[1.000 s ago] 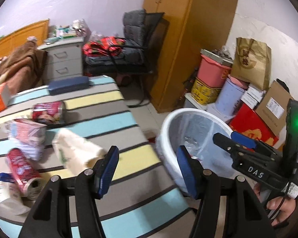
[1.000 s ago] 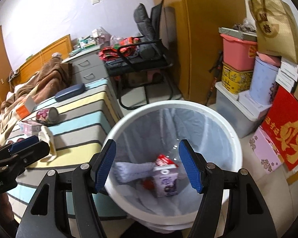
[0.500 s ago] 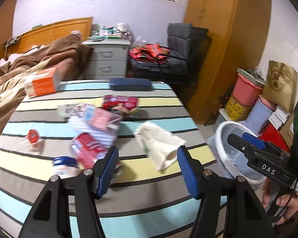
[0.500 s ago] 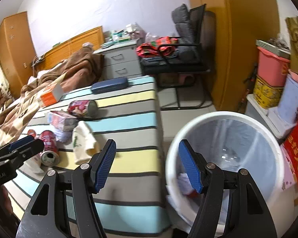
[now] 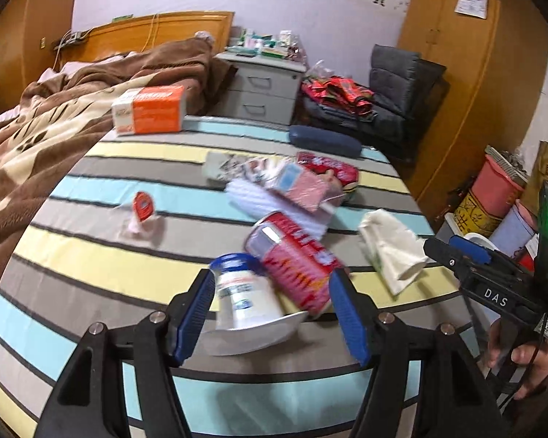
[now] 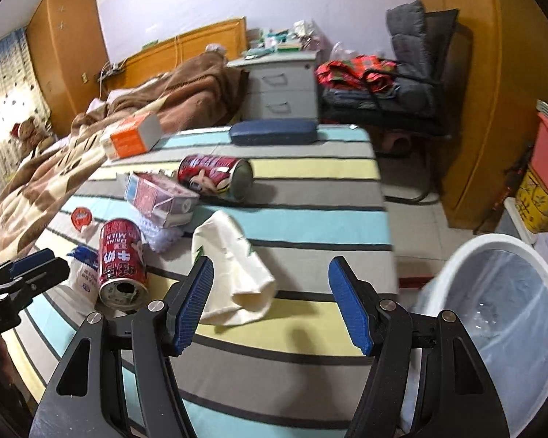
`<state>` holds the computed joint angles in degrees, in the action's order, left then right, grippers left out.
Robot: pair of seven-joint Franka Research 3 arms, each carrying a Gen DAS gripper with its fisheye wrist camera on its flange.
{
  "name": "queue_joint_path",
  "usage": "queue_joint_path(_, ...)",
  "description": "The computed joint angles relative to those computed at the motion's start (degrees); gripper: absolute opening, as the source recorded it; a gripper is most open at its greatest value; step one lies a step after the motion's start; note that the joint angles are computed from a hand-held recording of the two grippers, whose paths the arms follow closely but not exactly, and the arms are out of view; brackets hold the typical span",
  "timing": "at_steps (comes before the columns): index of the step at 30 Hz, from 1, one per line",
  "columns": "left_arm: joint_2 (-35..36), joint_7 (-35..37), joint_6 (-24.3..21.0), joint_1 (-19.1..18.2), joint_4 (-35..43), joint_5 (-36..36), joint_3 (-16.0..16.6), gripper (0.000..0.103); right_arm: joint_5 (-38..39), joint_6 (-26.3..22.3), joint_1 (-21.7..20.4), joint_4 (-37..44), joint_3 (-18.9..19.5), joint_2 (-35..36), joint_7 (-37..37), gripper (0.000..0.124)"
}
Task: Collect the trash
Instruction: 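Grasp the white yogurt cup with the left tool while the right tool grasps the white cloth bag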
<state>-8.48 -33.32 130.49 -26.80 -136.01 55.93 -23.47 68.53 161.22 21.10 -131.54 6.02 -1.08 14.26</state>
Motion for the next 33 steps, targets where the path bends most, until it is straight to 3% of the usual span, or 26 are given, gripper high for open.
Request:
queue_joint_path(13,1.53,-2.83,6.44,1.26,-2.35,0.71,1.26,0.07,-8.16,-1.89,-0.13,1.88,0.95,2.72,7.4,0.067)
queue_joint_path(17,1.6,-2.83,6.69,1.14,-2.8,-0.35,1.32,0.07,-9.21,-2.79,-0.25,2.0,1.17,3.2,8.46,0.051)
queue_joint_path(22,1.31,-4.8,6.37,1.02,-3.46,-0.13,1.01,0.07,-8.83,-3.86,-0.4,1.98,1.32,3.19,8.28,0.046)
queue_joint_path(28,0.94,-5.88,6.62,1.12,-4.21,0.45,1.02,0.07,-8.98,-4.66,-0.66,2.15,1.27,3.5,8.41,0.024)
queue_joint_path(33,1.14,-5.82,5.66,0.93,-3.87,0.58,0.83,0.069,-8.12,-4.59,-0.68,1.96,1.39,3.27,7.53,0.019)
